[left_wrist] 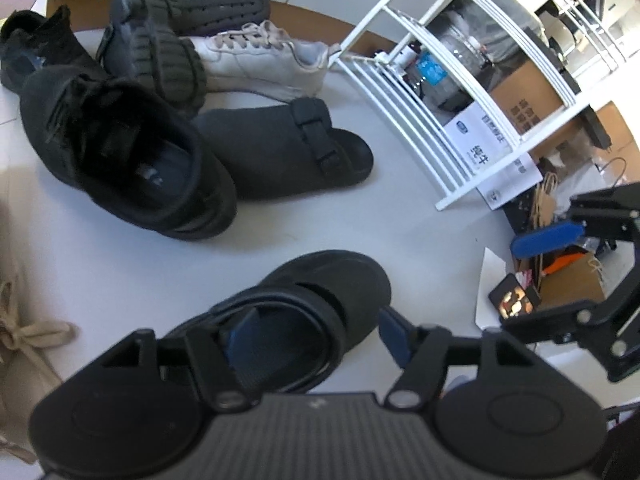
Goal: Organize scattered shoes
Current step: 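Lower the black clog onto the floor and open the left tool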
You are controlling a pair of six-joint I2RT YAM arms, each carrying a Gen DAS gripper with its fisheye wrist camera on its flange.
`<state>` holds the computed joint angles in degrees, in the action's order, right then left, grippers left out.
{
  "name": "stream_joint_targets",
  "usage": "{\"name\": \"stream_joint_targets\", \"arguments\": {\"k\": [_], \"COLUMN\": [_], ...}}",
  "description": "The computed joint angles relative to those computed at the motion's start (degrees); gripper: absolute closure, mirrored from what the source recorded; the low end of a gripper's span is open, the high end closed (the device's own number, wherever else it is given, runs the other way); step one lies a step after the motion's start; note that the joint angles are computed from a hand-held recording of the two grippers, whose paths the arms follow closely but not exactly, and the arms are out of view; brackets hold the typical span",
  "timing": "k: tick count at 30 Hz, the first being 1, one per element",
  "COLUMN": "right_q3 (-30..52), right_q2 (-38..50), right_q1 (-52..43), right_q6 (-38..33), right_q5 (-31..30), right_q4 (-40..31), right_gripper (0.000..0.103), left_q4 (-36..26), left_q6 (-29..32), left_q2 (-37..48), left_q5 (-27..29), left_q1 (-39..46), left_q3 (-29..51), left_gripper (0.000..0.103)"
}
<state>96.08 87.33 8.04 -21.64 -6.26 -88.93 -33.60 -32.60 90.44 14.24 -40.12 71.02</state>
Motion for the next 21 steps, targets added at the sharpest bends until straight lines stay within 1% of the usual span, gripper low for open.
{"name": "stream_joint_targets", "arguments": {"k": [1, 3, 7, 9, 12, 14, 17, 19, 21], "right_q3": [-0.19, -1.03, -3.78, -4.99, -6.24, -6.95, -8.15, -10.13, -11.19], "right_q2": [-0.33, -1.09, -2.61, -2.66, -1.94, -1.95, -2.46, -4.19, -4.97], "right_q1": [-0.20, -0.55, -1.09, -0.62, 0.70, 1.63, 1.46, 0.62, 0.16], "right_q6": [-0.51, -1.57, -5.37, -6.43, -7.84, -8.96, -13.90, -15.80, -16.17], "right_q5": [-0.86, -1.75, -0.98, -0.09, -1.13, -1.18, -2.42, -2.91, -2.89], "right_q4": [0.20, 0.82, 2.35, 2.91, 3.41, 3.49, 4.26, 6.91, 8.21], "right_gripper": [0.020, 0.020, 0.020, 0.020, 0.020, 0.019, 0.015, 0.015, 0.015], "left_q4": [-0.57, -0.86, -1.18, -1.73, -3.08, -3.05, -3.09, -1.67, -0.69], "left_q6": [0.66, 0.86, 1.06, 1.65, 3.49, 4.19, 4.53, 4.21, 3.90], "left_q2": [-0.34, -3.14, -7.39, -7.59, -9.45, -10.53, -10.44, -9.68, -9.16], "left_q5": [-0.39, -0.95, -0.74, -0.64, -0.66, 0.47, 1.94, 2.32, 2.37], "left_q1": [0.14, 0.95, 2.25, 2.17, 3.17, 4.48, 5.67, 5.73, 5.45], "left_q3": [0.04, -2.35, -6.51, -6.60, -7.28, -8.25, -8.48, -8.53, -8.54], "left_gripper": [0.033, 0.032, 0.032, 0.032, 0.031, 0.031, 0.031, 0.031, 0.030]}}
